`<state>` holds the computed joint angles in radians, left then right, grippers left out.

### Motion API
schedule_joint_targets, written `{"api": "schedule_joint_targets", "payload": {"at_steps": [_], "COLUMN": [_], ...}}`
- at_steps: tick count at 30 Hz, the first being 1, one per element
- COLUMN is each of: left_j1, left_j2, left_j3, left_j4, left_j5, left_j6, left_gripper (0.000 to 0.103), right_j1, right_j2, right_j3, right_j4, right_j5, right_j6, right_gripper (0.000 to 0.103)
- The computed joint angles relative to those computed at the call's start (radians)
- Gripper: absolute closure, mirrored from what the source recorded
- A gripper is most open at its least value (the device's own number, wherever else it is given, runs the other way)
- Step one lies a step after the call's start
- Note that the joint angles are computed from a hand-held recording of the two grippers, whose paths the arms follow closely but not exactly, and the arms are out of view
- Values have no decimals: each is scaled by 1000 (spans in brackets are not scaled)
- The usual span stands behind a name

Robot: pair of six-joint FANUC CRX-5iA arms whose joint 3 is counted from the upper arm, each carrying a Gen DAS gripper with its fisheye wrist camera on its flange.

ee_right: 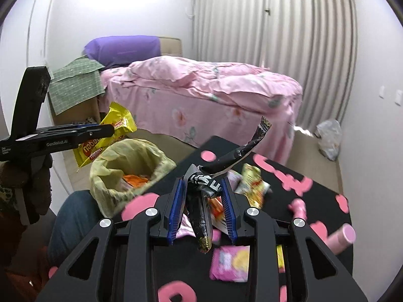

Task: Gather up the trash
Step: 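Drop the yellow wrapper and foil wrapper into the yellow trash bag with both tools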

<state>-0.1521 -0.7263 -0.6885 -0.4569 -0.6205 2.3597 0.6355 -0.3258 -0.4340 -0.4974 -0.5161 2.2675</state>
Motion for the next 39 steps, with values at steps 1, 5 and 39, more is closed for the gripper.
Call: {"api": "schedule_joint_targets", "payload": {"at_steps": [1, 5, 39], "left_j1": [31, 151, 668], "left_j2": [-24, -102, -81], "left_j3": [-16, -81, -453], "left_j4": [9, 79, 736], "left_j5": [3, 40, 221], "left_j6": [-4, -38, -574], "left_gripper": [75, 75, 75], "right_j1": [16, 27, 172], "right_j2": [9, 74, 603], "right_j3": [5, 74, 481], "right_j4": [5, -61, -84], "right_j5": [5, -47, -242], "right_j6": [-5, 37, 70], "right_gripper": [74, 74, 72]}}
